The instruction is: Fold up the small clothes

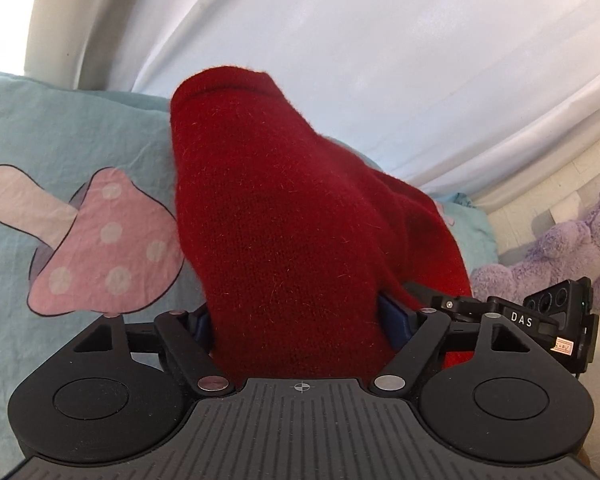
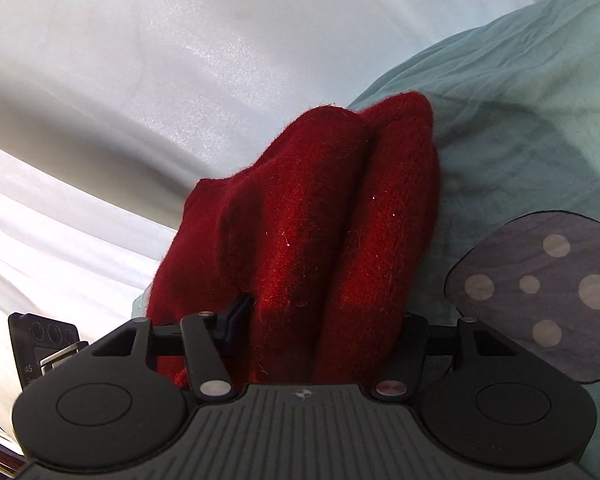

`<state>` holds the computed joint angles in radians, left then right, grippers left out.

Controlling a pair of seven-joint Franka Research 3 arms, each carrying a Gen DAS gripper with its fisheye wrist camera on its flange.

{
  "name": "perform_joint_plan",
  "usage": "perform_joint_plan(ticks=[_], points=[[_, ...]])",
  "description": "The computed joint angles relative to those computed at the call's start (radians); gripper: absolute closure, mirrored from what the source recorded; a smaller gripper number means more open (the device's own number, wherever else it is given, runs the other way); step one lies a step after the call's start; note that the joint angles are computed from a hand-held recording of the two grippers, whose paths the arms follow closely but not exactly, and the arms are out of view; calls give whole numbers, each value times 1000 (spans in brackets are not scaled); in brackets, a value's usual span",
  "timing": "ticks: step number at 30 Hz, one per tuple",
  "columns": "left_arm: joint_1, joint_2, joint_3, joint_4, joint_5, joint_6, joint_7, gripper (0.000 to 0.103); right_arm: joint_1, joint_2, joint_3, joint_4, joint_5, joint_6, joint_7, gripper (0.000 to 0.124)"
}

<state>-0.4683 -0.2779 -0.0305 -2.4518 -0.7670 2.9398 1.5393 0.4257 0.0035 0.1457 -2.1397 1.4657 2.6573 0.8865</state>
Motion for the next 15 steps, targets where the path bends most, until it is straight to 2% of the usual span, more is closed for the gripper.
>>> perform_joint_plan(ticks=[3,8,15], points=[[36,-24,-38,-7,87,-5,-75,29,8,-26,5,-8,-35,34,16,77],[57,-121,-43,-46,203,-50,-183,33,39,-93,10,-36,-64,75,54,79],[195,-347,-104,-140,467,-175,-414,33,101,-113,19,-22,25,39,37,79]])
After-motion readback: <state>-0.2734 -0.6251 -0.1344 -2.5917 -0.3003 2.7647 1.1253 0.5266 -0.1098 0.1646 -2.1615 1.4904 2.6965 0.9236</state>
